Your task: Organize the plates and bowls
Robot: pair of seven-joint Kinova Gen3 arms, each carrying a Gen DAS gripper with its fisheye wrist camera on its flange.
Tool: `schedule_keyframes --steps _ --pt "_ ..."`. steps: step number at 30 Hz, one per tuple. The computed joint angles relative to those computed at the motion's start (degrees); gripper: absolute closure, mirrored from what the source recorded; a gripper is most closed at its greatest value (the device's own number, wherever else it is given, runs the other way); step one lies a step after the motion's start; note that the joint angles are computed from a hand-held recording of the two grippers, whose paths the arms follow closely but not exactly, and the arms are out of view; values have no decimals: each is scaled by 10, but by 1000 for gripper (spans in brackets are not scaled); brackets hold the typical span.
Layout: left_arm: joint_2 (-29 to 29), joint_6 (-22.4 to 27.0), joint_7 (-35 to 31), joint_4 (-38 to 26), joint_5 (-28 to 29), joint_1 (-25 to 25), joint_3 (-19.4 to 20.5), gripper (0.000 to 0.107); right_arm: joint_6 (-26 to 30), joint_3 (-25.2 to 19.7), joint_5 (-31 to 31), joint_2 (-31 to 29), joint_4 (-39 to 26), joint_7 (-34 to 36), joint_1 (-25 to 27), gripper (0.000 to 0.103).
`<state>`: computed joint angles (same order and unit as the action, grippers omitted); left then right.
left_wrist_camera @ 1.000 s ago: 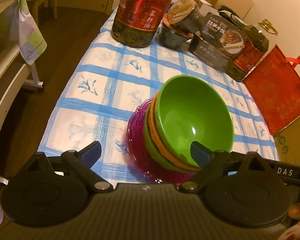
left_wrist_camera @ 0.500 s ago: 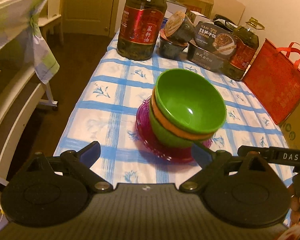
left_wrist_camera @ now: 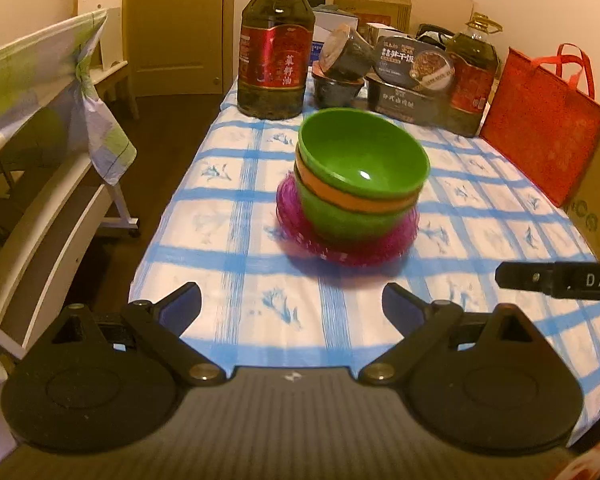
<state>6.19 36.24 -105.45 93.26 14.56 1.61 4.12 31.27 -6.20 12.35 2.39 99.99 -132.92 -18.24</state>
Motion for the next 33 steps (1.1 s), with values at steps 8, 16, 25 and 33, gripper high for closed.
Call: schedule_keyframes --steps 8,16,25,33 --pt "-36 28 -2 43 39 -4 -6 11 6 -38 133 -39 58 -113 -27 16" --pt "-72 41 31 81 10 7 -13 12 27 -71 144 -74 100 -149 -28 16" --pt "-103 37 41 119 -5 21 -14 12 56 -116 159 -106 126 -182 -26 16" --pt "-129 41 48 136 -22 34 -13 11 71 -146 192 -124 142 -235 -28 16"
